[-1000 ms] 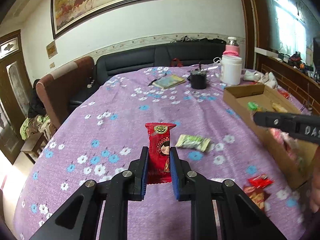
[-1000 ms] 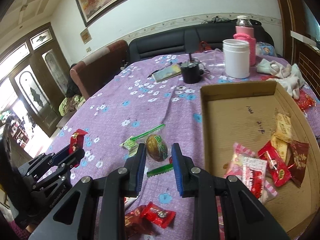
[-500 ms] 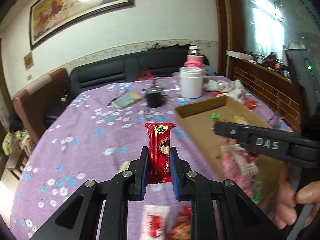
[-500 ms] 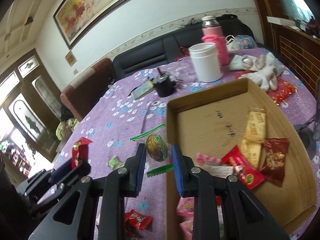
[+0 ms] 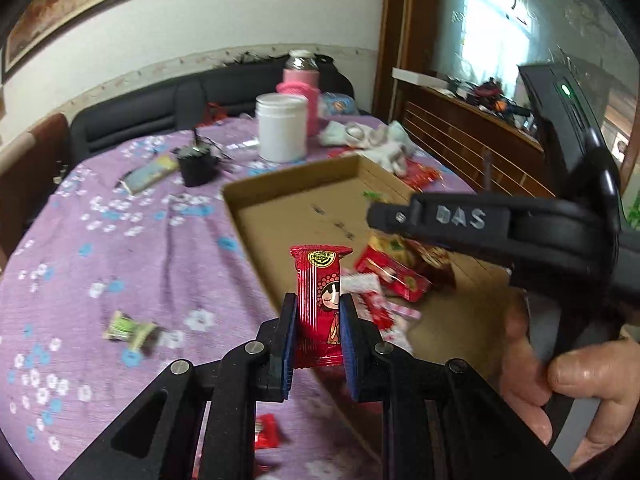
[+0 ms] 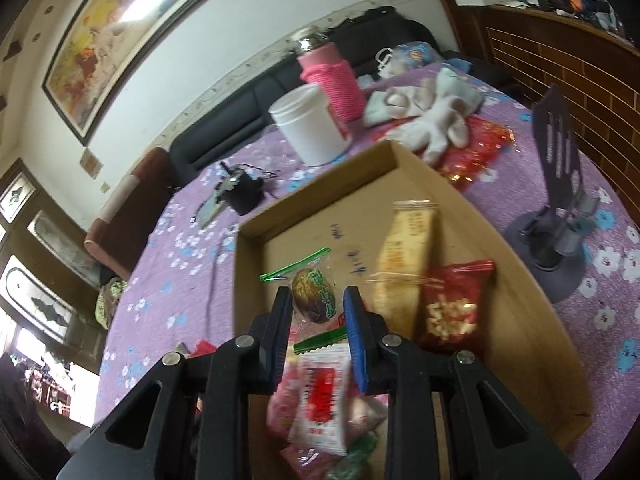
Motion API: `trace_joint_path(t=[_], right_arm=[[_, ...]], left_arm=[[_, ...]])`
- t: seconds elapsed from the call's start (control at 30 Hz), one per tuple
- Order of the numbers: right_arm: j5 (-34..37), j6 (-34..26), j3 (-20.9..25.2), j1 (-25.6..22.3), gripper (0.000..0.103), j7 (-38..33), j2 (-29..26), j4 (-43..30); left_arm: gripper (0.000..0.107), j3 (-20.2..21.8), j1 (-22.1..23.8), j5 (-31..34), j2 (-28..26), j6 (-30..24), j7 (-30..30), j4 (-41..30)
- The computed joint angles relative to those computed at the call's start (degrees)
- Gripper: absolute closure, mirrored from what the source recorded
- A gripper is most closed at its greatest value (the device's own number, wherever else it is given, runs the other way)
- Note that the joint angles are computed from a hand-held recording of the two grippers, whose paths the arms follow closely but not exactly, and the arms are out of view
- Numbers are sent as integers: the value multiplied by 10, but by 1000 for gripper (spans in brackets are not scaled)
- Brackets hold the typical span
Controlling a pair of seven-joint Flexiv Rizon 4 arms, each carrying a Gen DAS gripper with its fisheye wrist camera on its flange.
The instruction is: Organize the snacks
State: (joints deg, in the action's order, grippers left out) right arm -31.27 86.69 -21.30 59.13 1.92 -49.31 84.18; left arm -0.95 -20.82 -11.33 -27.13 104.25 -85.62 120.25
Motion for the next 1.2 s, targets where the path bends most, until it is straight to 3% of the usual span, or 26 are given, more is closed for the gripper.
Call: trace_joint_path(t=[0.4,0.67,1.07,1.2], right_arm=[[-33,-81,65,-44,76,16,6,-11],[-56,-100,91,-62,76,23,5,-21],[-96,-107,84,-61,75,59,14,-12],[-123,-77,53,-46,75,89,19,0]], left_arm=[[87,-90,68,38,-20,-23,11,-2],[87,-100,76,48,-24,-22,14,-2],[86,-141,117,53,-21,-26,10,4],[86,-150,126,58,-14,-23,7,12]])
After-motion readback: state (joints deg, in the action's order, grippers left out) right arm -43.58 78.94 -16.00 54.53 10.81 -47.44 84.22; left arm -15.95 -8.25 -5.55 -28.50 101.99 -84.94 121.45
